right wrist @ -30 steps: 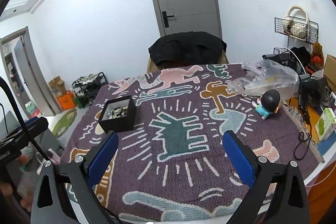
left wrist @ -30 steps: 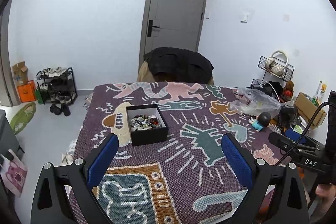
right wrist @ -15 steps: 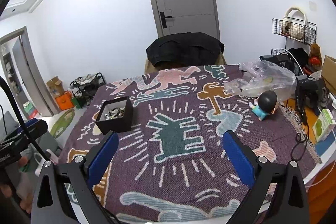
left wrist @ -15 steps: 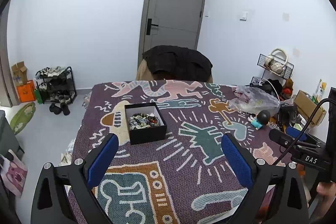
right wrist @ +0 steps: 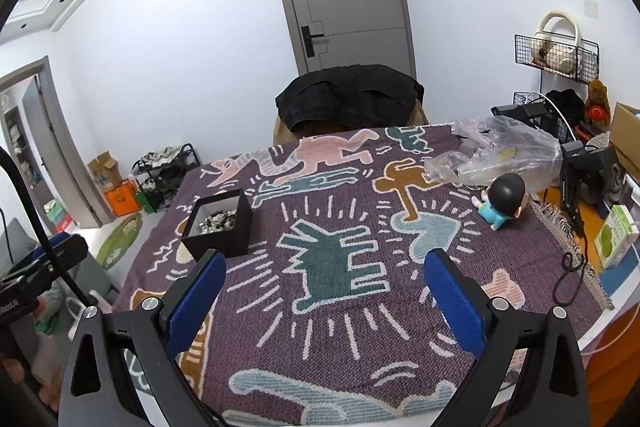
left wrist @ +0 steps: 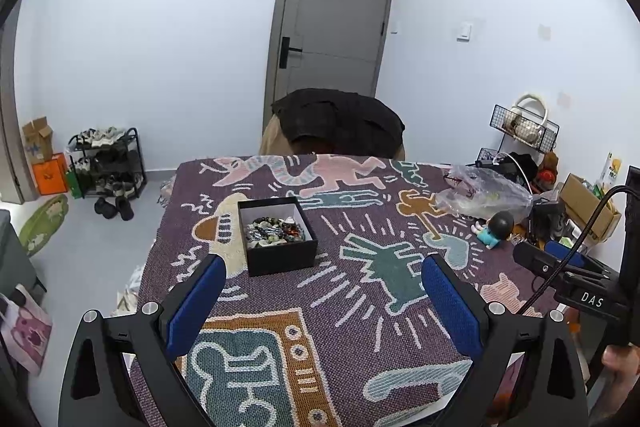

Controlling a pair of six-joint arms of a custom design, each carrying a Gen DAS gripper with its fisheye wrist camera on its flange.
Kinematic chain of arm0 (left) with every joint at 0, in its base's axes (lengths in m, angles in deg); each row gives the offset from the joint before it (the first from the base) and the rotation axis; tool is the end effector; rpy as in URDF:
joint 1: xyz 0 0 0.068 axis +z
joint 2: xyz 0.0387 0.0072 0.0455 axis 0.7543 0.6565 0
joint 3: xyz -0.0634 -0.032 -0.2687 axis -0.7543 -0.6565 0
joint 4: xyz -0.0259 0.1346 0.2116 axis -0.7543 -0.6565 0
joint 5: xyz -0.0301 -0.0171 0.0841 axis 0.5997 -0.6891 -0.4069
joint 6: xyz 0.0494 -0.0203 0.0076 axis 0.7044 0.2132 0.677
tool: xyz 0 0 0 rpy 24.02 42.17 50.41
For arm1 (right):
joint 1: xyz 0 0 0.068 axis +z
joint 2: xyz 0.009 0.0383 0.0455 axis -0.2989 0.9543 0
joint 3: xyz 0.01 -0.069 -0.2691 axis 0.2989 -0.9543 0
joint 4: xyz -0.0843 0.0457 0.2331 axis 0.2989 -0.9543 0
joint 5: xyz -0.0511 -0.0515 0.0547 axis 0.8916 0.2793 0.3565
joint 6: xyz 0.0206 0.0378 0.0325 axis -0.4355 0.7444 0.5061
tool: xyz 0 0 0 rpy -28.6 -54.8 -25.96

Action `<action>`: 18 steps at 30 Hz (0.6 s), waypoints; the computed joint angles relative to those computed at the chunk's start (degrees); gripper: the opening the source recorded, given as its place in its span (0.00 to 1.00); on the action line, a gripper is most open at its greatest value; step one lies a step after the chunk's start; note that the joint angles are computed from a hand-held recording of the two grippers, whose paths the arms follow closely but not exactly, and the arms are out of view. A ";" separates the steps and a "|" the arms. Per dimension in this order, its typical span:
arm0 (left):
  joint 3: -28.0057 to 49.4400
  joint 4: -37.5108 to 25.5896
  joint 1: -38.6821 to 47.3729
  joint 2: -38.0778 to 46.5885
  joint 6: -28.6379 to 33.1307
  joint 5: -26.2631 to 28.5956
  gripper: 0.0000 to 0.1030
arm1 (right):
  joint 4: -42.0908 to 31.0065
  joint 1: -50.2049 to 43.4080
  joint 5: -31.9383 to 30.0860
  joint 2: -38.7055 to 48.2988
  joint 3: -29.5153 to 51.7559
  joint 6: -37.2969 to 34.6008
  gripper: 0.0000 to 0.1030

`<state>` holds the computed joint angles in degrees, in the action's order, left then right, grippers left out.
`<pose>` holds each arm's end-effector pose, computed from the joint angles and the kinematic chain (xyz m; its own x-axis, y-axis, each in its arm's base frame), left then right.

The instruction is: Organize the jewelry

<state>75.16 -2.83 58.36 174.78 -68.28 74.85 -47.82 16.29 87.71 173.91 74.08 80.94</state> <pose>0.3238 0.0341 0.4023 -0.5105 0.0980 -0.8543 0.4098 0.9011 -0.1415 0.2825 0.1664 0.3456 -0.4908 0.2521 -0.8340 0.1631 0.9669 0.1962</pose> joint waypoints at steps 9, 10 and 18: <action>0.85 -0.78 0.14 0.59 0.07 -0.10 0.96 | -0.56 0.08 0.30 0.08 0.42 0.23 0.97; 0.76 -0.66 0.13 0.53 0.12 -0.14 0.96 | -0.49 0.07 0.30 0.07 0.39 0.22 0.97; -0.64 0.48 -0.26 0.00 0.37 -0.97 0.99 | -0.51 0.11 0.09 0.39 0.48 0.25 0.97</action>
<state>74.52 -2.35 58.10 174.78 -67.91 73.87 -48.34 16.40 87.80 174.30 74.56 81.20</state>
